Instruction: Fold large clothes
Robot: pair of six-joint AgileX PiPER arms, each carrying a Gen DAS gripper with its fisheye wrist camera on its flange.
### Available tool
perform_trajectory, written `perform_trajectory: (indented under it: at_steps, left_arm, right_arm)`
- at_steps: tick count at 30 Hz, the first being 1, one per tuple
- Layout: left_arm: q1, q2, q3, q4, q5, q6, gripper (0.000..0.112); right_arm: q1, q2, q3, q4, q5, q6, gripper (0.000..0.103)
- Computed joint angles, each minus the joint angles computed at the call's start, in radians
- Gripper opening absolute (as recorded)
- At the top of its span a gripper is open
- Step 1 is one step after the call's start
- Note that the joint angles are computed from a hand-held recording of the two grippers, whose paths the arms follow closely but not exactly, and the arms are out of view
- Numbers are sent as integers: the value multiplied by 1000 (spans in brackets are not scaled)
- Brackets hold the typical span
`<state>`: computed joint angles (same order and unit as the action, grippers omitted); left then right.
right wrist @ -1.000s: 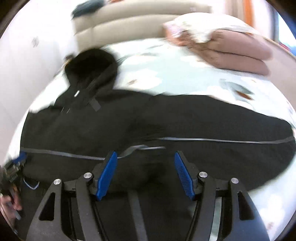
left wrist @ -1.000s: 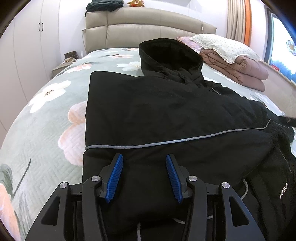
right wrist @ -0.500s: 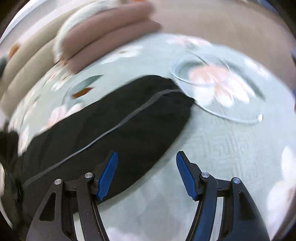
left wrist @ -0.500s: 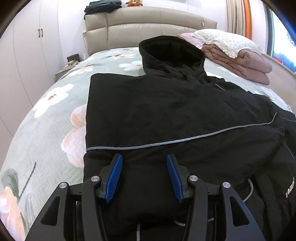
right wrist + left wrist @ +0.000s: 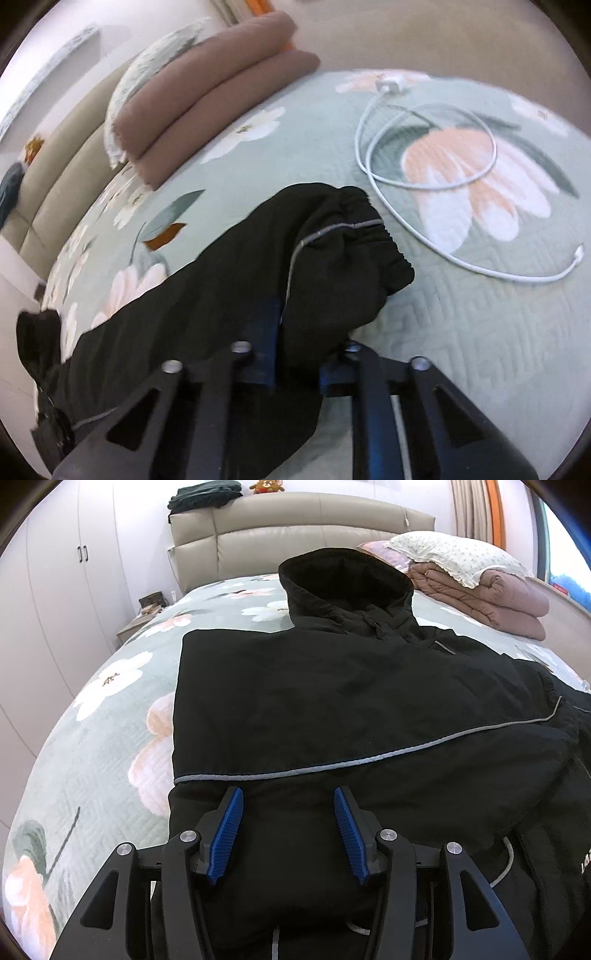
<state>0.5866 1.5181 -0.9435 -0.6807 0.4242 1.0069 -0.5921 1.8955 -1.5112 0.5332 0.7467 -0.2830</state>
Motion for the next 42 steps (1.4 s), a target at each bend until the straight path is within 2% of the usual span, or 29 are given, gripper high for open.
perform_trajectory:
  at_steps: [4, 8, 9, 11, 14, 15, 19, 23, 26, 27, 28, 29, 30, 34, 35, 37, 40, 41, 42]
  left_arm:
    - [-8, -6, 5, 32, -12, -31, 54]
    - [-66, -41, -6, 287, -27, -290, 54]
    - [-67, -61, -6, 291, -7, -301, 54]
    - [-39, -121, 3, 187, 66, -214, 54]
    - [-13, -214, 30, 109, 132, -134, 54]
    - [3, -248, 30, 87, 180, -101, 54]
    - [83, -297, -2, 8, 329, -5, 54]
    - [203, -303, -37, -85, 435, 79, 54]
    - [259, -279, -63, -118, 481, 93, 54]
    - [272, -272, -67, -126, 488, 101, 54]
    - [278, -265, -72, -129, 492, 105, 54]
    - [291, -254, -76, -135, 501, 117, 54]
    - [294, -246, -77, -136, 505, 123, 54]
    - [277, -217, -78, -124, 484, 125, 54]
    - [265, -202, -89, -123, 486, 116, 54]
    - [235, -175, -116, -119, 497, 89, 54]
    - [188, -78, -212, -139, 584, 22, 54]
    - [161, -10, -274, -145, 629, -30, 54]
    - [139, 36, -311, -147, 639, -74, 54]
  right_arm:
    - [41, -95, 54, 50, 32, -43, 14]
    - [198, -225, 73, -6, 64, 17, 14]
    - [244, -250, 66, -20, 77, 35, 14]
    - [344, -299, 55, -55, 98, 95, 14]
    - [567, -363, 24, -140, 107, 242, 14]
    - [633, -365, 5, -176, 112, 287, 14]
    - [953, -284, -186, -329, 182, 479, 14]
    - [1163, -148, -385, -357, 252, 596, 14]
    - [1284, -41, -531, -403, 286, 636, 22]
    - [1317, 14, -612, -399, 330, 627, 31]
    - [1331, 56, -665, -373, 356, 614, 38]
    - [1334, 78, -682, -313, 362, 589, 51]
    - [1345, 76, -672, -293, 346, 589, 52]
    - [1310, -41, -471, -296, 254, 559, 52]
    - [1287, -90, -388, -332, 222, 561, 52]
    - [1240, -143, -295, -451, 209, 594, 53]
    - [1171, -197, -178, -611, 208, 653, 53]
    - [1132, -213, -115, -624, 187, 655, 53]
    - [1099, -220, -76, -608, 172, 637, 53]
